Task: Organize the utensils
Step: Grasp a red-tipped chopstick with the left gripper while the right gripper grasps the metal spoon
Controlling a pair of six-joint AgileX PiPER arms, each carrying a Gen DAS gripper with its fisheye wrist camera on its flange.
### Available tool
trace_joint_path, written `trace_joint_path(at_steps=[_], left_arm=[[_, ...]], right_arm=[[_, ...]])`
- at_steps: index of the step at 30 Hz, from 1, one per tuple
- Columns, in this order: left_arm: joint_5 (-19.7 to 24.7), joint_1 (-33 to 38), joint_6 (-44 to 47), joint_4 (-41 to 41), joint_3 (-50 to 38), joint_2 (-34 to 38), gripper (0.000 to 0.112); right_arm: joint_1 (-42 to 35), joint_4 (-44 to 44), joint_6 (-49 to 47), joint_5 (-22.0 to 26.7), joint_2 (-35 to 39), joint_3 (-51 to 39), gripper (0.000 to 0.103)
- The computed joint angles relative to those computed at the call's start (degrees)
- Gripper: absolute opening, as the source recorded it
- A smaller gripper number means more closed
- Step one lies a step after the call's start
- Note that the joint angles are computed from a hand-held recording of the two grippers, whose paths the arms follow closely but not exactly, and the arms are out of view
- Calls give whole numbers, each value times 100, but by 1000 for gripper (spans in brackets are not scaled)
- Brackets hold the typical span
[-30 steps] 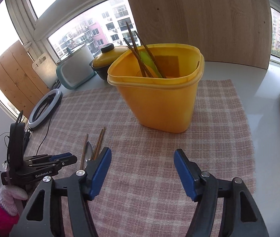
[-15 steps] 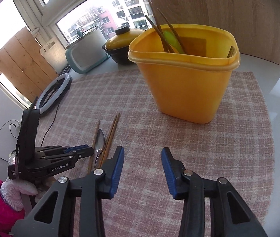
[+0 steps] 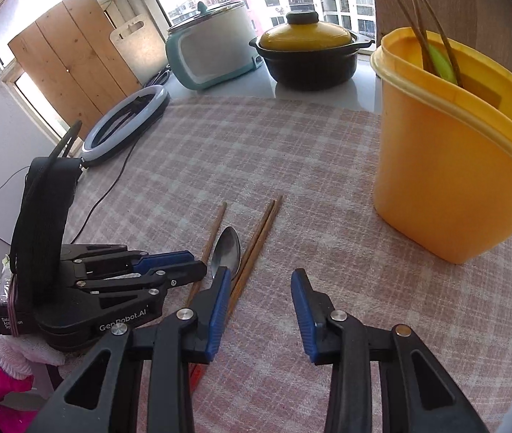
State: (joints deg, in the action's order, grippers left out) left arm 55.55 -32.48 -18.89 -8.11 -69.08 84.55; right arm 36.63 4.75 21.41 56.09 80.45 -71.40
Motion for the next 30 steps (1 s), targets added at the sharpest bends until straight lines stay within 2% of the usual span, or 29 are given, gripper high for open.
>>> trace_joint_path(at_steps=[5,6,11,19,22,30], left_arm=[[28,-367,-290,677,-93,67,14],[29,-369,-303,716,-79,55,10],[45,-215,-193,744,133,-168,8],[54,149,165,547,462,-489,7],[62,269,258,403,522,-549,7],[43,523,492,154,704,-684,7]], right_arm=[[52,-77,-14,43,159,-154,35],[51,-77,-29,53,188,-184,34],[51,107,-333,57,415,-385,33],[133,284,-1069,225,1177,-1007,33],[163,132,-1035,282,1455,-1209,33],[82,401,-1249,228,1832,-1381,33]])
